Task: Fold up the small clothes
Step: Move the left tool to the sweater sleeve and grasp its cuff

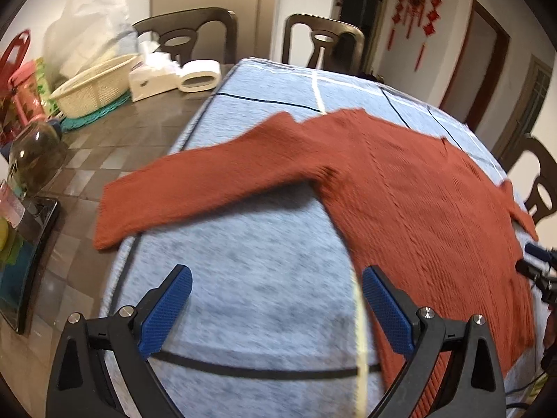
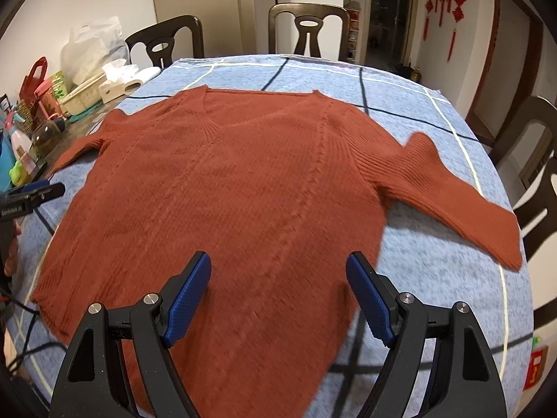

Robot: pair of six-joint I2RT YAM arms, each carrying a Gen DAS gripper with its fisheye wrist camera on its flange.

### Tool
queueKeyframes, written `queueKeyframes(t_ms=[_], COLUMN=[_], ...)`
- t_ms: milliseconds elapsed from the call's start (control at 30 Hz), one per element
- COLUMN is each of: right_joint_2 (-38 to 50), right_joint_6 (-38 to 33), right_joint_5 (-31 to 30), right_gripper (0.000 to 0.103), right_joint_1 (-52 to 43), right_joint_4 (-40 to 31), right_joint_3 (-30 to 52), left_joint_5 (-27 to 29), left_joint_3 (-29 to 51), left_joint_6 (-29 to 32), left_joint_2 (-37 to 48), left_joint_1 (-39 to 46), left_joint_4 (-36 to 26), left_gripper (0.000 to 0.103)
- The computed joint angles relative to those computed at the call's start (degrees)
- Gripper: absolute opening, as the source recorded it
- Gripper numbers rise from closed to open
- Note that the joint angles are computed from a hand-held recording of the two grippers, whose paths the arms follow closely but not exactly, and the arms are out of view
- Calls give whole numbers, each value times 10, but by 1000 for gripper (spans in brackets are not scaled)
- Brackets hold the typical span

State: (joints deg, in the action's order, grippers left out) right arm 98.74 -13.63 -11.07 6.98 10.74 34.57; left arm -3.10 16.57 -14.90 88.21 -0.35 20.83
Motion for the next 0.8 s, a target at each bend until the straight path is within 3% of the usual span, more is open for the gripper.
queueKeyframes(t_ms=[300,800], right_joint_2=[38,90], right_joint_6=[3,-8], right_joint_5=[7,7], right_gripper=[80,80], right_joint_1=[32,35], right_joint_4=[6,11], right_joint_3=[32,64], left_joint_5=[82,138], left_joint_3=[34,56], left_joint_6=[-23,-69], left_joint_2=[57,109], left_joint_1=[99,167], left_joint_4=[14,76], left_gripper=[99,95])
